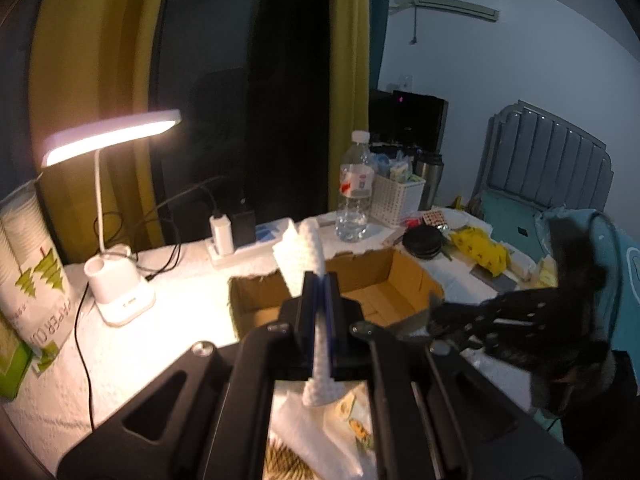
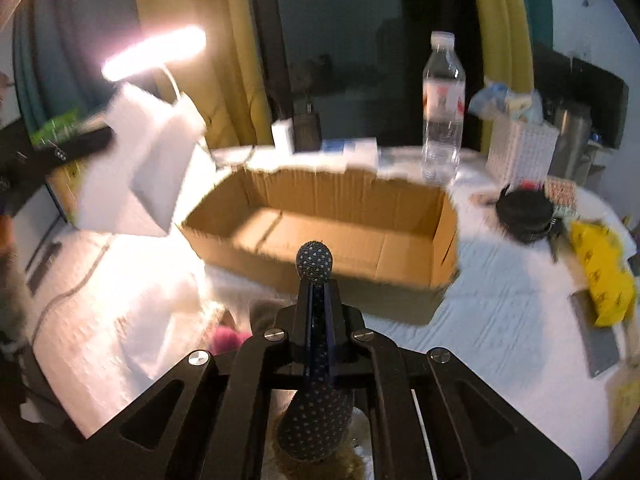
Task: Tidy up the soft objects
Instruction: 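Carry the sock with the right gripper while the left gripper carries the towel toward the cardboard box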
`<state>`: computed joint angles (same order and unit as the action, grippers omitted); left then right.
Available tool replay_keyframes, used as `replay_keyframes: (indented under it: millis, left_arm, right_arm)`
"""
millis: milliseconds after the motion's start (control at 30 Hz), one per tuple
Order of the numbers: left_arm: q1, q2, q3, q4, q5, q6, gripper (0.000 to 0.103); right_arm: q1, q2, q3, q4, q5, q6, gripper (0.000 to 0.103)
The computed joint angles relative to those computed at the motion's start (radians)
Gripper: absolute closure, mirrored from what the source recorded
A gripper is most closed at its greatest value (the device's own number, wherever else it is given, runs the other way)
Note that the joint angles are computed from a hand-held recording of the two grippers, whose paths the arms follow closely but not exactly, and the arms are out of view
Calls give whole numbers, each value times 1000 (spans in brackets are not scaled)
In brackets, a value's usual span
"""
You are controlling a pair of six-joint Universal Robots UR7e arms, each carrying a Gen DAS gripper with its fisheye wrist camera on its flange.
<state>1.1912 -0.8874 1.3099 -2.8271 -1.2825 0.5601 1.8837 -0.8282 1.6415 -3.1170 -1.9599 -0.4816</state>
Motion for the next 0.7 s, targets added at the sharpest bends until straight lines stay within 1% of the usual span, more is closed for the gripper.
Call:
replay_keyframes:
  millis: [133,300,433,667,700]
  left_arm:
    - [-3,33,-45,-1,-10,19,100]
    - [4,79,-108,15,-5,30,100]
    - [17,129,-173,49,20,24,100]
    - [49,214,-292,139,64,-13,100]
    - [52,222,-306,154,68,-20,97]
  right_arm:
    - [11,-23,-7,-48,28,-25,97]
    - [8,-22,-47,-86,45,-49,97]
    - [-2,-5,-86,-85,57,-46,97]
    - [-29,56,-170,-54,43,-23,96]
    - [-33,66,-184,-46,42,-16,96]
